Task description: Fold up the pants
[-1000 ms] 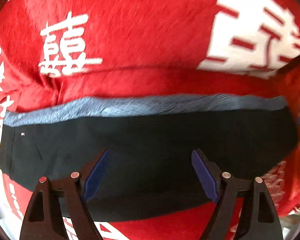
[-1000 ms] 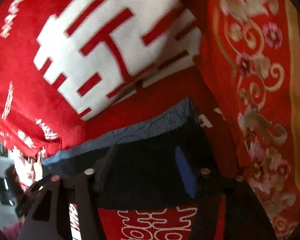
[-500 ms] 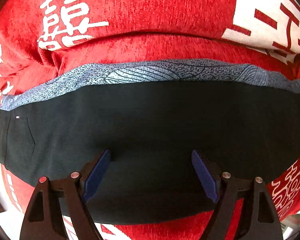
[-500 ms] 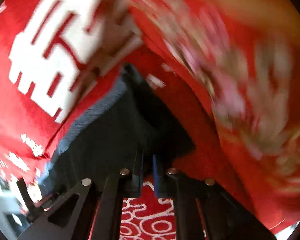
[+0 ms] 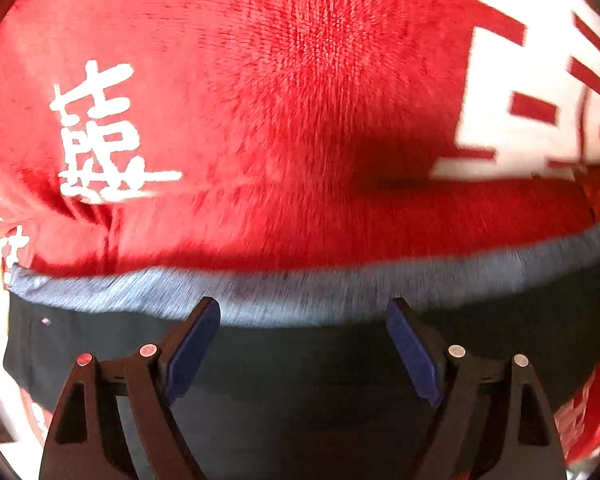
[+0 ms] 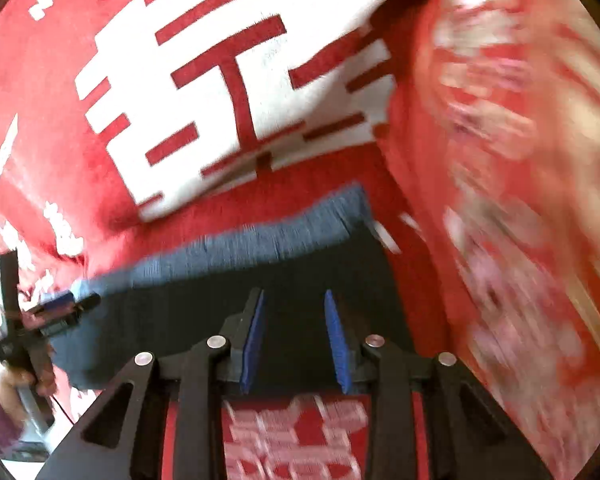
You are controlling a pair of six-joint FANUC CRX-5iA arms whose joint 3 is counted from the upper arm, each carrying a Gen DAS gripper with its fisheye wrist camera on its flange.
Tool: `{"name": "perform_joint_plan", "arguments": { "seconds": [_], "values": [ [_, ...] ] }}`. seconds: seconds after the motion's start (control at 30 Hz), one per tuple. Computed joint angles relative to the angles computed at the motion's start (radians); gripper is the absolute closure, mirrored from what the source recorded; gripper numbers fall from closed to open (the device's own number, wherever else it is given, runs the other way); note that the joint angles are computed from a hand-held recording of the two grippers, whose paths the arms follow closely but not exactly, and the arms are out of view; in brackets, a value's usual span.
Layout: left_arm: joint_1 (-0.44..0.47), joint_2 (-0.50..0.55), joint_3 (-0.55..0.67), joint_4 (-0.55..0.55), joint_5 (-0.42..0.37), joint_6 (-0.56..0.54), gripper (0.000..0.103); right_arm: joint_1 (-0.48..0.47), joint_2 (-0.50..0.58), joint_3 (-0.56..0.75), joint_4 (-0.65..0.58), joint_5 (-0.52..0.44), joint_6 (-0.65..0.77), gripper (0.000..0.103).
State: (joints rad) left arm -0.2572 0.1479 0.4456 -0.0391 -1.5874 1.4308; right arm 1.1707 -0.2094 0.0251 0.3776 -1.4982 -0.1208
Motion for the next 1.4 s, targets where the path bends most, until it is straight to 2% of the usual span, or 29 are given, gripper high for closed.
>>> {"name": "perform_joint_plan", "arguments": {
  "seconds": [0.07, 0.1, 0.13, 0.17, 0.2, 0.27, 0.3, 0.33, 0.37, 0.47, 0.53, 0.6, 0.67, 0.83, 0.9, 0.97, 1.03, 1.13, 1.3, 1.4],
  "values": [
    [-0.014, 0.033, 0.013, -0.03, 0.002, 0.037, 0.017, -0.08, 0.014, -0.018, -0.055, 0.032, 0.063, 0.069],
    [-0.015, 0.036, 0.005, -0.04, 0.002, 0.047, 0.017, -0.102, 0.021, -0.022, -0.075, 0.011, 0.085, 0.07],
    [-0.009, 0.039, -0.007, -0.049, 0.004, 0.055, 0.017, -0.109, 0.017, -0.037, -0.076, 0.007, 0.089, 0.076],
    [0.015, 0.021, -0.041, -0.012, 0.027, 0.051, 0.016, -0.104, 0.0, -0.057, -0.066, 0.001, 0.077, 0.091],
    [0.03, 0.013, -0.051, 0.003, 0.032, 0.053, 0.016, -0.098, -0.007, -0.059, -0.061, -0.03, 0.052, 0.101],
    [0.046, 0.007, -0.033, -0.024, -0.004, 0.043, 0.016, -0.086, 0.008, -0.031, -0.051, -0.075, 0.021, 0.101],
    [0.061, -0.003, -0.031, -0.024, -0.014, 0.028, 0.016, -0.077, 0.03, 0.005, -0.057, -0.132, 0.021, 0.092],
    [0.079, -0.016, -0.027, -0.023, -0.031, 0.007, 0.016, -0.064, 0.039, 0.029, -0.064, -0.166, 0.013, 0.089],
    [0.096, -0.03, -0.024, -0.03, -0.049, -0.017, 0.016, -0.051, 0.025, 0.023, -0.067, -0.149, -0.013, 0.083],
    [0.169, -0.091, -0.04, -0.037, -0.08, -0.1, 0.016, 0.038, -0.052, -0.029, -0.064, 0.006, -0.164, 0.069],
    [0.241, -0.13, -0.058, -0.036, -0.103, -0.159, 0.016, 0.084, -0.059, -0.042, -0.059, 0.107, -0.204, 0.068],
    [0.311, -0.153, -0.072, -0.035, -0.118, -0.216, 0.016, 0.128, -0.039, -0.049, -0.059, 0.252, -0.238, 0.064],
    [0.376, -0.162, -0.078, -0.037, -0.115, -0.275, 0.016, 0.15, 0.009, -0.052, -0.067, 0.425, -0.271, 0.062],
    [0.549, -0.167, -0.107, -0.029, -0.04, -0.436, 0.016, 0.152, 0.219, 0.057, -0.136, 0.712, -0.257, 0.062],
    [0.612, -0.145, -0.119, -0.008, 0.019, -0.491, 0.016, 0.149, 0.313, 0.113, -0.156, 0.818, -0.263, 0.062],
    [0.671, -0.129, -0.142, -0.001, 0.093, -0.544, 0.016, 0.141, 0.405, 0.184, -0.175, 0.868, -0.241, 0.062],
    [0.706, -0.099, -0.154, -0.022, 0.127, -0.567, 0.016, 0.139, 0.47, 0.23, -0.152, 0.908, -0.271, 0.062],
    [0.791, -0.059, -0.176, 0.099, 0.129, -0.622, 0.007, 0.132, 0.552, 0.307, -0.146, 0.9, -0.304, 0.062],
    [0.833, -0.03, -0.17, 0.182, 0.083, -0.642, 0.004, 0.141, 0.56, 0.285, -0.079, 0.918, -0.393, 0.062],
    [0.838, -0.029, -0.175, 0.199, 0.083, -0.666, 0.003, 0.136, 0.55, 0.23, 0.004, 0.979, -0.517, 0.062]
  ]
}}
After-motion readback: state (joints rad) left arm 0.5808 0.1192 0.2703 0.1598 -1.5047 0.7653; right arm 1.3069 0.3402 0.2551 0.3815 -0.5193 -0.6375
